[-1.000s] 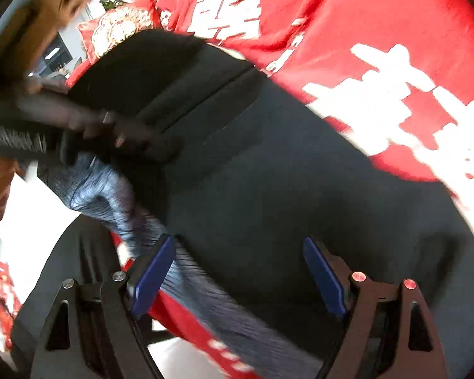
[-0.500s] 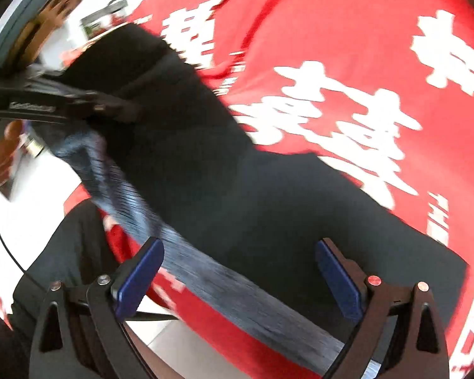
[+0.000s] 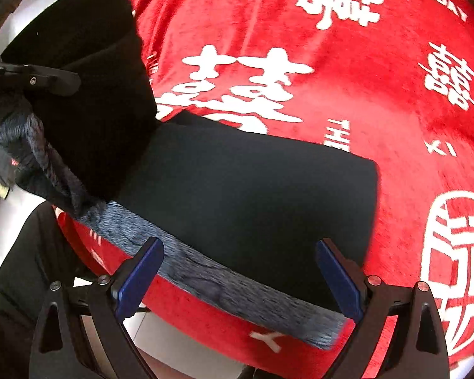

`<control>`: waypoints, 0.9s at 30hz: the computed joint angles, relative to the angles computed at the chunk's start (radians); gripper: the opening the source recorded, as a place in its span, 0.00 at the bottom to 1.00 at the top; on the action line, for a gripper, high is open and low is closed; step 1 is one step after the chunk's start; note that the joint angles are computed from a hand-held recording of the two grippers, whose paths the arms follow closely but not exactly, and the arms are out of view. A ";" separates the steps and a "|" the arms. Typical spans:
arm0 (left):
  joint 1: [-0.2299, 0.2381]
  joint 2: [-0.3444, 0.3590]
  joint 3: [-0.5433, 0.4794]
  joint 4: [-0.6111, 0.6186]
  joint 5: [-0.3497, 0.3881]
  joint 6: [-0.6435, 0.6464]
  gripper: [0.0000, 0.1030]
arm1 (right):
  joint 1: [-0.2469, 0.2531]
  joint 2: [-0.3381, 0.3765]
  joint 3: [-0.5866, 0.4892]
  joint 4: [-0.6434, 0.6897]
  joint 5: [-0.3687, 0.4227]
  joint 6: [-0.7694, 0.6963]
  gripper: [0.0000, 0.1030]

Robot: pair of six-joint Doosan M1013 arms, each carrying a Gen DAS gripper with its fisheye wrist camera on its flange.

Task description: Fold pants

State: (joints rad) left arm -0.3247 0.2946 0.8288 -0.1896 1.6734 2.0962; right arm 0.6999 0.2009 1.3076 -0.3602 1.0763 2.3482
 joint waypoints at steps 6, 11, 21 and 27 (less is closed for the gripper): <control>-0.101 0.008 0.025 -0.003 0.032 -0.034 0.20 | -0.011 -0.060 0.073 -0.047 0.009 0.084 0.94; -0.175 0.022 0.125 0.055 0.028 -0.094 0.19 | -0.014 -0.098 0.120 -0.067 0.053 0.127 0.94; -0.181 -0.001 0.193 0.002 -0.040 -0.106 0.38 | -0.039 -0.159 0.210 -0.044 0.030 0.233 0.94; -0.116 0.041 0.105 -0.241 0.088 -0.154 0.55 | -0.042 -0.181 0.225 -0.039 -0.055 0.285 0.94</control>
State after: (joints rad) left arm -0.4404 0.3360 0.9343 -0.4308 1.7613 1.9421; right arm 0.6580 0.0202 1.5327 -0.3987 1.0217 2.6332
